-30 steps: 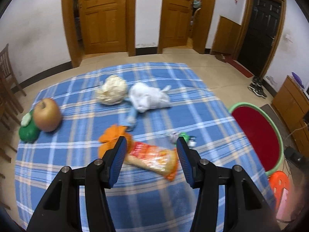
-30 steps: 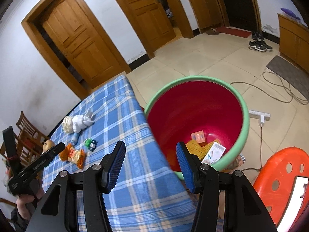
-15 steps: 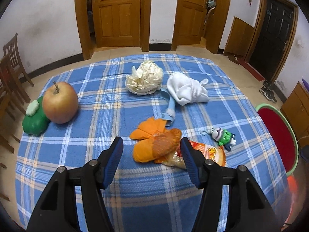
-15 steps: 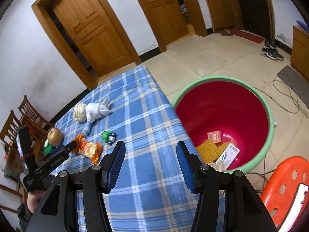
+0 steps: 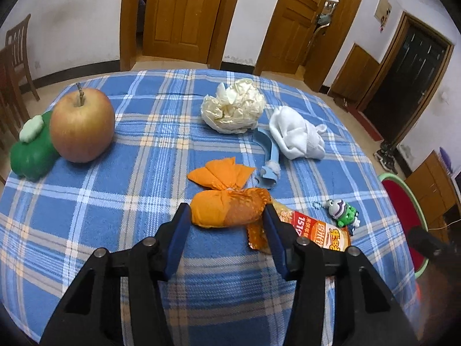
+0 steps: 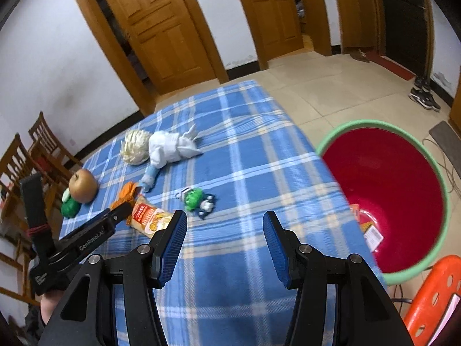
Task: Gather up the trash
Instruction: 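Grasp the orange mesh bag with the left gripper while the right gripper grasps the green toy figure, then carry both over the red bucket, open right to drop the figure while left drops the mesh bag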
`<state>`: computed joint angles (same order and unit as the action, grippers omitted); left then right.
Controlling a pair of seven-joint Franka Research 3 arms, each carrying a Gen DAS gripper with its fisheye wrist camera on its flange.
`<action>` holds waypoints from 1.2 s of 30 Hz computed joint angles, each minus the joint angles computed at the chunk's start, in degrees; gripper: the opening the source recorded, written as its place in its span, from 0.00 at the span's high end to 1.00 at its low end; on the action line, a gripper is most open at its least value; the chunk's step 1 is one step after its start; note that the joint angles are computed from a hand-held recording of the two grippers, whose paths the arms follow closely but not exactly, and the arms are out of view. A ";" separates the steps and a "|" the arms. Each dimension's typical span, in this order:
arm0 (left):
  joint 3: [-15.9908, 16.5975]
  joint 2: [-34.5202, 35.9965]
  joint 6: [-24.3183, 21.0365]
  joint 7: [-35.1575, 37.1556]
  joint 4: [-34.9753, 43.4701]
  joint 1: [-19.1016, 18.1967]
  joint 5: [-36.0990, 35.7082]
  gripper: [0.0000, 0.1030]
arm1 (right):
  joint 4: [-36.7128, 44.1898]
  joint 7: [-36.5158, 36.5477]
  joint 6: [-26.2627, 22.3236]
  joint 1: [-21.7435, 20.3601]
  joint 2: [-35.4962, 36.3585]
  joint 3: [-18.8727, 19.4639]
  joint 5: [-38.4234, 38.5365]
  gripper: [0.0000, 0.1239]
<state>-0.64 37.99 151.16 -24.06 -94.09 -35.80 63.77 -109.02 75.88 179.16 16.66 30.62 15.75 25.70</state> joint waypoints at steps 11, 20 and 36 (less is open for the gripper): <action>0.40 -1.19 1.28 -4.67 -2.04 0.00 3.27 0.53 | 10.36 7.33 -4.94 10.18 7.47 -9.61 -6.65 0.55; -0.01 -1.68 1.76 -6.88 -2.90 0.63 4.66 0.53 | 15.51 12.43 -7.08 13.70 11.49 -13.40 -11.85 0.57; -0.24 -2.04 1.18 -7.50 -2.76 0.37 6.09 0.61 | 8.26 7.23 1.05 8.55 8.04 -7.28 -11.46 0.77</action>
